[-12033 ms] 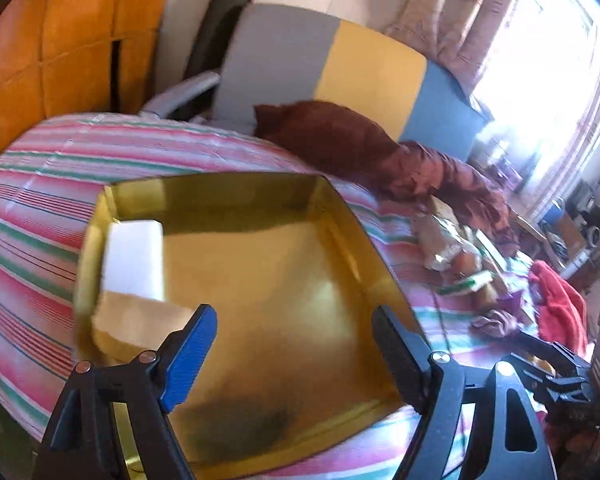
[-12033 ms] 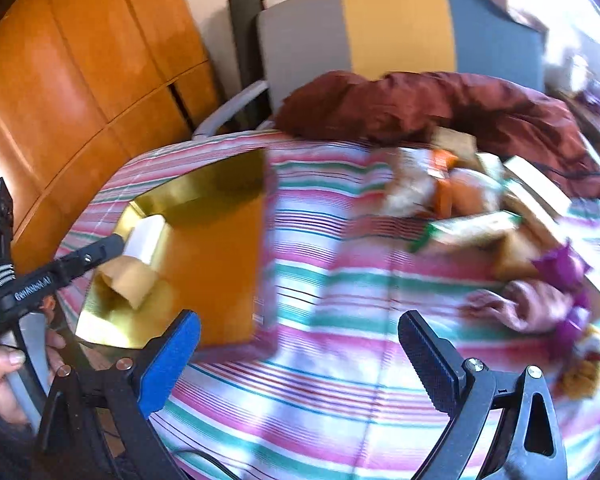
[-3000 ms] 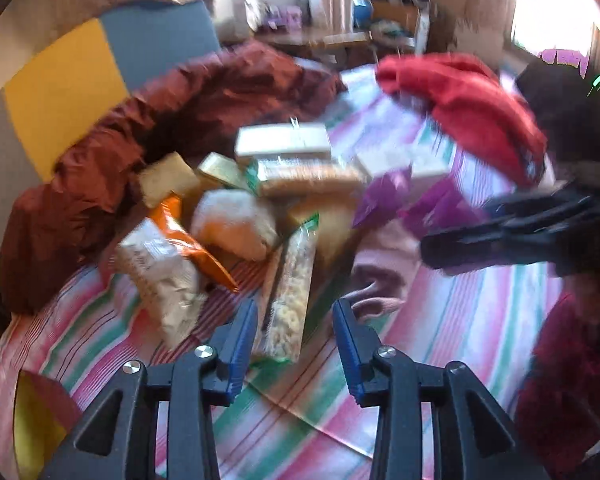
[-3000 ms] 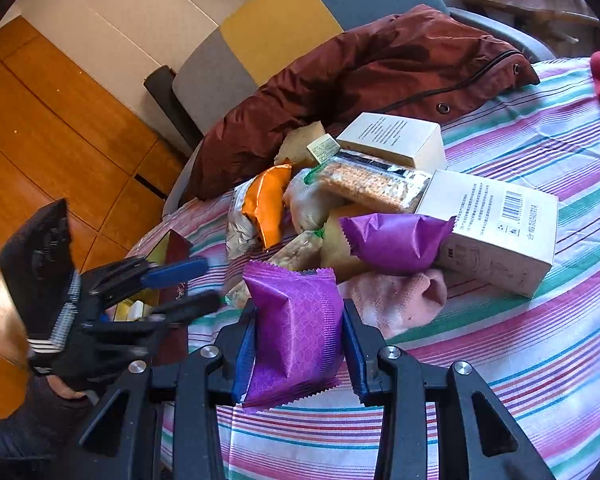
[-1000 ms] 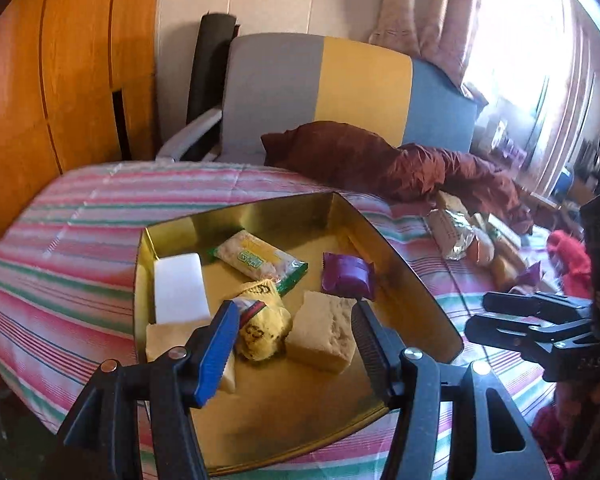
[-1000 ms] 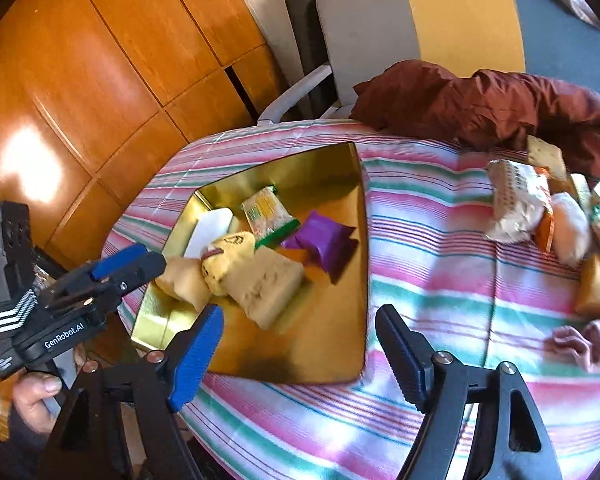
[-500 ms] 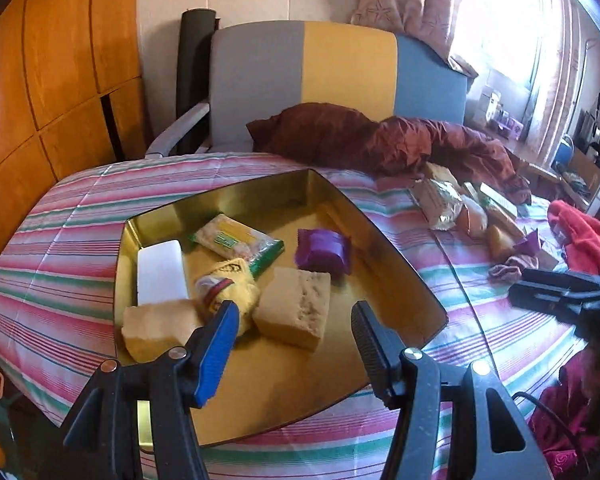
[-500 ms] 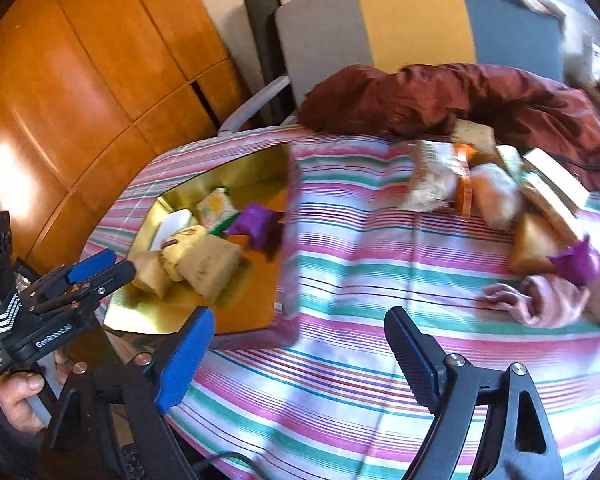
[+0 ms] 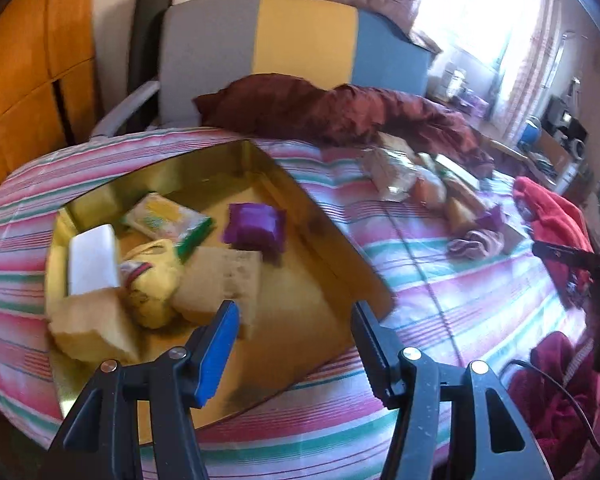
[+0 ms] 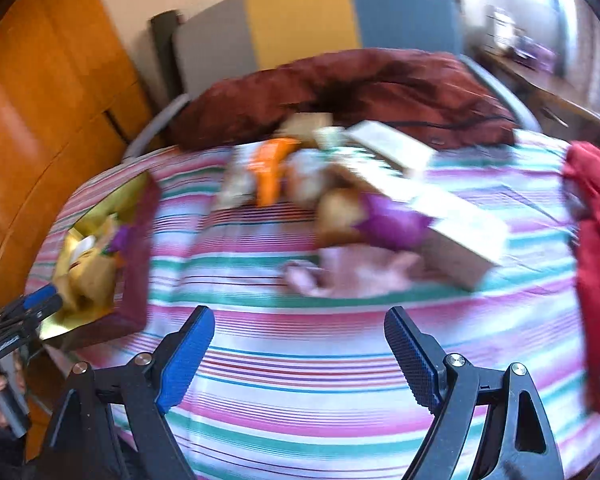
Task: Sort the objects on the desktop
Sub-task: 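Move both tools from the tray back toward the pile, then grasp the white barcode box with the right tool while the left tool grasps the pink sock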
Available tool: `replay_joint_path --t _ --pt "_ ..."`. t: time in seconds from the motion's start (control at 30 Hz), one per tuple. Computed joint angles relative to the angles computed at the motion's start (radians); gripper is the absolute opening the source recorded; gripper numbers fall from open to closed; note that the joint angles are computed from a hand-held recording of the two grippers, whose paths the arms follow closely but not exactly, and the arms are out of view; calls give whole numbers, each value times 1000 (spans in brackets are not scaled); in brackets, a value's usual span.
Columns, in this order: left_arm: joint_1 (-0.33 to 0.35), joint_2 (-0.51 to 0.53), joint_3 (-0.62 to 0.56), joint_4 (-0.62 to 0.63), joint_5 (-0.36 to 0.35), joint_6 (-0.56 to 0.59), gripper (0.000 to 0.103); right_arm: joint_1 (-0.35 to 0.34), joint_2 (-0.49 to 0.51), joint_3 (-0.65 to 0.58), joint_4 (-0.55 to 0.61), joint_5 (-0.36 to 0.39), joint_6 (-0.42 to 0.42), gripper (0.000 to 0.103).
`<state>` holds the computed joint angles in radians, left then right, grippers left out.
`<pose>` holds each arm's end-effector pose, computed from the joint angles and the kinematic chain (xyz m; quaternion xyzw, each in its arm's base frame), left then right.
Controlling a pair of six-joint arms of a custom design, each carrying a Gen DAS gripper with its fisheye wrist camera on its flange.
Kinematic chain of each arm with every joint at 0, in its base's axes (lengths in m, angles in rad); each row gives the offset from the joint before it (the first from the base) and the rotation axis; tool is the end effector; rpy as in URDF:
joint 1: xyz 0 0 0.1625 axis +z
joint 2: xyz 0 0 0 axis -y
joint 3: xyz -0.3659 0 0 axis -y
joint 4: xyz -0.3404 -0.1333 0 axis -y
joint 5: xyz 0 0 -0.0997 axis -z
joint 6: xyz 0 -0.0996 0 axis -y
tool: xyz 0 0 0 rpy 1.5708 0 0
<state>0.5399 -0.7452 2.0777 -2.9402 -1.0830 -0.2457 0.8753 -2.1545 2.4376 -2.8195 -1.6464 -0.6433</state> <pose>-0.2953 -0.3868 -0.0044 0.3671 0.8981 -0.1582 0.1832 -0.0723 -0.2830 0.3982 -0.0406 -0.8843 0.3430 0.3141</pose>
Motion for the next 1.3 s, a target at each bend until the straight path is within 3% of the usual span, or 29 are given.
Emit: replay_joint_path --t 0.07,0.23,0.5,0.77,0.93,1.3 --pt "0 7 -8 -6 -29 13 58 -64 -10 -31 12 6 -11 87" --pt "0 51 -67 30 -108 39 58 -148 18 -92 7 19 -7 87" --pt "-13 120 -141 62 -225 97 59 -59 214 -178 -170 -164 -165 87" --pt "2 188 -236 124 -327 120 59 18 387 -294 -201 -307 -355 87" --pt "1 232 -297 152 -353 153 59 24 445 -335 -192 -331 -410 87" --pt "-28 418 -539 256 -426 301 59 -21 405 -299 -175 -234 -365 54"
